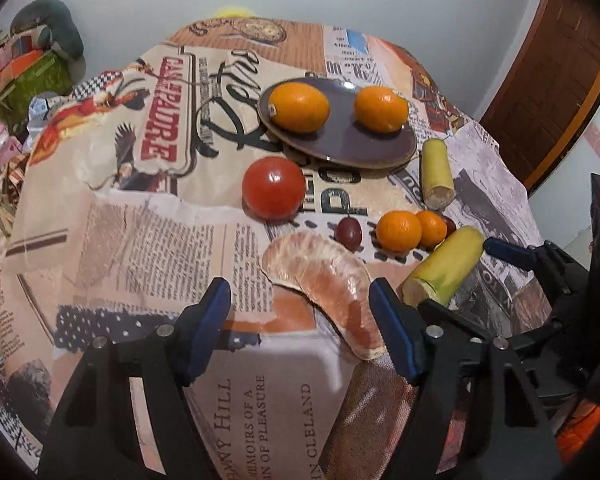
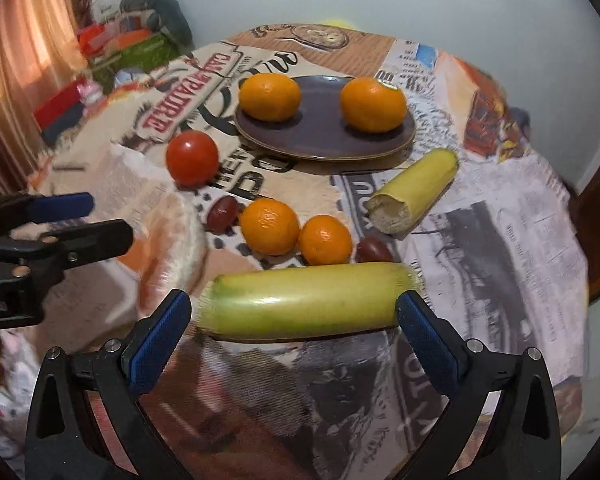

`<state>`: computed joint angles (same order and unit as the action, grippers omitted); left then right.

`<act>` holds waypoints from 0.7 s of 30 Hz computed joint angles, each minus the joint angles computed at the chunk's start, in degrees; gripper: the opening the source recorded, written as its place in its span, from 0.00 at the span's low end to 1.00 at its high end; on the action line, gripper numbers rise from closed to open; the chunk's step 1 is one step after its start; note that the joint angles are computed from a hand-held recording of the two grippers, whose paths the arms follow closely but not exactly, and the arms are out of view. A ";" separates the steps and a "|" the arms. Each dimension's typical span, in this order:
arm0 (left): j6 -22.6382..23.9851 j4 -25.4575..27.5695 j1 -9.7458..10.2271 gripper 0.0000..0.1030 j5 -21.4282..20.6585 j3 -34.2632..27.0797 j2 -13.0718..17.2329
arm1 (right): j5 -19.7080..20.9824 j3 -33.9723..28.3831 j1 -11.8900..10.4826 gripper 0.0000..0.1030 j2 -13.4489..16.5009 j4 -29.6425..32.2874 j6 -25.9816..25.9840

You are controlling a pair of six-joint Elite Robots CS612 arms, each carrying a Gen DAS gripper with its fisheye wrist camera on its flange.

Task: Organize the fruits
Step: 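Move the left tool to the pomelo segment while the right tool moves to the pale green squash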

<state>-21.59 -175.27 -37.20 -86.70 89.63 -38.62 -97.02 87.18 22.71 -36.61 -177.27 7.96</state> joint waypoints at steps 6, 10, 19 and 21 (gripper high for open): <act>-1.17 3.17 -0.03 0.70 -2.54 -1.86 1.13 | 2.50 2.14 -1.23 0.93 -0.94 -1.25 0.11; -1.22 4.22 -0.38 0.70 -3.47 -2.97 1.84 | 4.25 4.61 -2.51 0.87 -2.05 -2.36 1.11; -0.40 4.42 -1.60 0.70 0.44 -4.07 3.10 | 3.22 7.74 -3.30 0.85 -3.54 -4.36 -0.31; 0.14 3.92 -1.80 0.61 2.08 -3.71 3.05 | 3.14 8.26 -3.41 0.82 -3.82 -4.44 -0.36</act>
